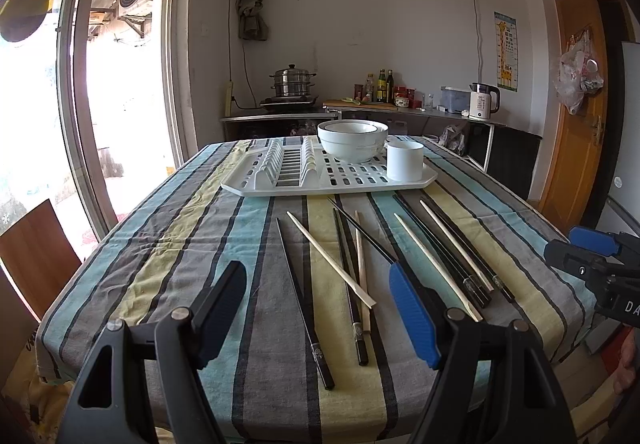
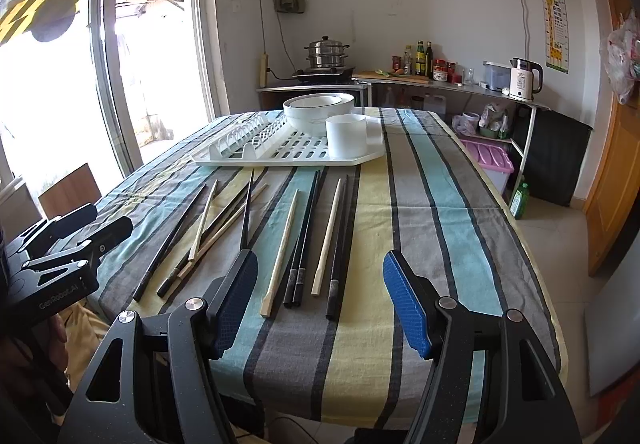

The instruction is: Organize utensils

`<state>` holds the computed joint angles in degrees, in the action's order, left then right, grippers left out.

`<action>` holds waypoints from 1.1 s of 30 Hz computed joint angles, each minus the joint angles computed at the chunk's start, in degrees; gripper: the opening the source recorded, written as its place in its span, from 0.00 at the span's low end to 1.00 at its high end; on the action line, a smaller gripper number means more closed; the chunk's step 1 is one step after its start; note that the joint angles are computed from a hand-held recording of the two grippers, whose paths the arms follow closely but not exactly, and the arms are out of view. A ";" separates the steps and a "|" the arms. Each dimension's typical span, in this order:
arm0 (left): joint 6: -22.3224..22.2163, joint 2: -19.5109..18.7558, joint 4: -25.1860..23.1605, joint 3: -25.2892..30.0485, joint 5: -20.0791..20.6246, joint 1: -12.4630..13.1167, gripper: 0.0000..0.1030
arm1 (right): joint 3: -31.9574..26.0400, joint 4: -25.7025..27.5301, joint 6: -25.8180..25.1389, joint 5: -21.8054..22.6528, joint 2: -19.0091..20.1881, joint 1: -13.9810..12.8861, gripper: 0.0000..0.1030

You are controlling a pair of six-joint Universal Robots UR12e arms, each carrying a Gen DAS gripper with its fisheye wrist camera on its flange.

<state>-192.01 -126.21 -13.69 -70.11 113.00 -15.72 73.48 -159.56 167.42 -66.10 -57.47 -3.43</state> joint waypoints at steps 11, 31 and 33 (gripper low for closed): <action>-0.08 -0.13 -0.14 0.29 0.65 -0.18 0.74 | 0.00 -0.18 0.13 0.23 0.00 -0.08 0.64; 0.12 -0.26 -0.91 0.60 1.00 -0.32 0.74 | -0.32 0.10 0.23 0.50 0.23 -0.13 0.64; 0.37 -0.29 -0.72 0.59 0.92 -0.31 0.74 | -0.33 -0.01 0.31 0.43 0.26 -0.11 0.64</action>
<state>-191.65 -126.49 -14.42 -69.53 113.92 -16.02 73.14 -159.57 167.73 -65.67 -57.21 -3.53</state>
